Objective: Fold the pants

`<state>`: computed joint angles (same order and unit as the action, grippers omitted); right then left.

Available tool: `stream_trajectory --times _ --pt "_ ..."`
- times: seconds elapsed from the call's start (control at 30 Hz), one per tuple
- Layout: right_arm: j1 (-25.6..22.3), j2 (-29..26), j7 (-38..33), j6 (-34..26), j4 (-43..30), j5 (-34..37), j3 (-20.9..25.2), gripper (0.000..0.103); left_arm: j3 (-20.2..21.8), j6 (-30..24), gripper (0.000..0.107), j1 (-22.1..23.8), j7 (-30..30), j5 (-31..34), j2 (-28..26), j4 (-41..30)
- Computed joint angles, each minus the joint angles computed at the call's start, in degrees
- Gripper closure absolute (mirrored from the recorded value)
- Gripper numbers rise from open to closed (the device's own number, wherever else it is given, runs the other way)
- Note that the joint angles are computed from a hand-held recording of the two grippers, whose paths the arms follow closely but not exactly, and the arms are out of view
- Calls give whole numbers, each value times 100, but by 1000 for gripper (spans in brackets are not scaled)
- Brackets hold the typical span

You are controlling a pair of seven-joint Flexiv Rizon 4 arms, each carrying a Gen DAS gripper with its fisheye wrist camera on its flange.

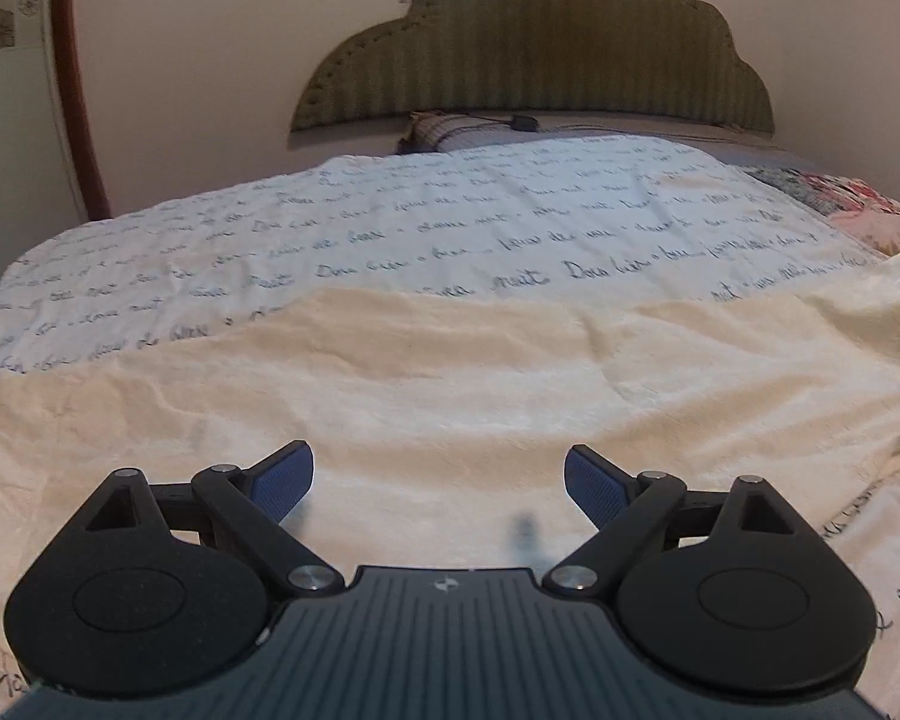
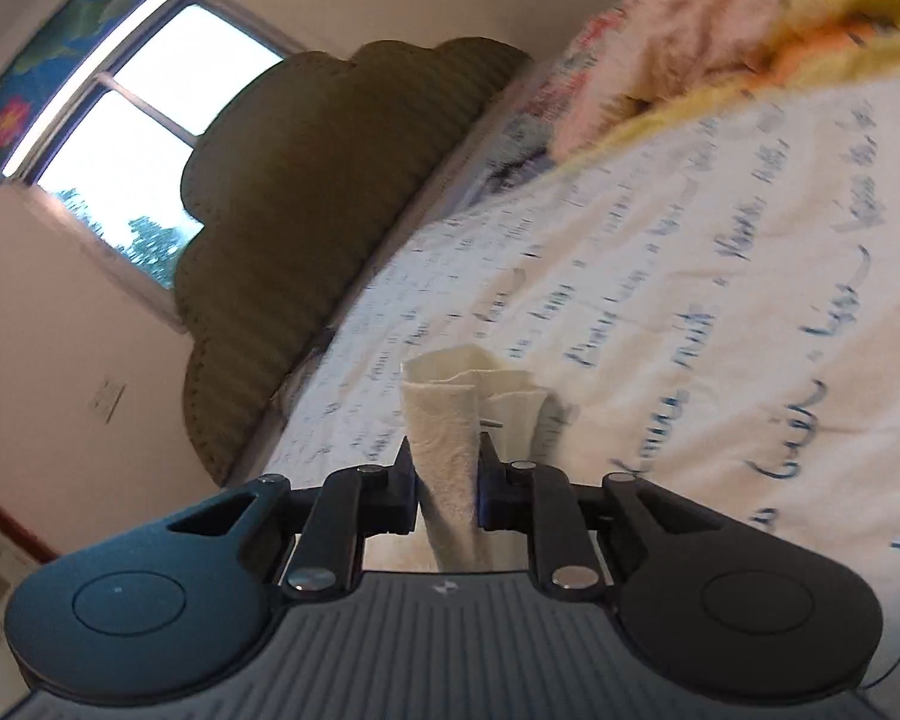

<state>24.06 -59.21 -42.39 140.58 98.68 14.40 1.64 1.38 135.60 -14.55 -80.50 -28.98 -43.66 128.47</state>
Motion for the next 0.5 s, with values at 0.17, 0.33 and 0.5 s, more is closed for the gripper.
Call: stream_trajectory --times 0.17,0.33,0.5 --pt "599 405 -1139 360 191 -1124 -96 87 130 279 13 -85 -180 -651 78 130" --pt "832 127 -1640 -266 -112 -2680 283 87 166 207 13 -59 -191 -1173 176 219" --pt "1749 -23 -2468 -1536 -381 -2490 -237 87 124 88 13 143 -363 -1109 298 338"
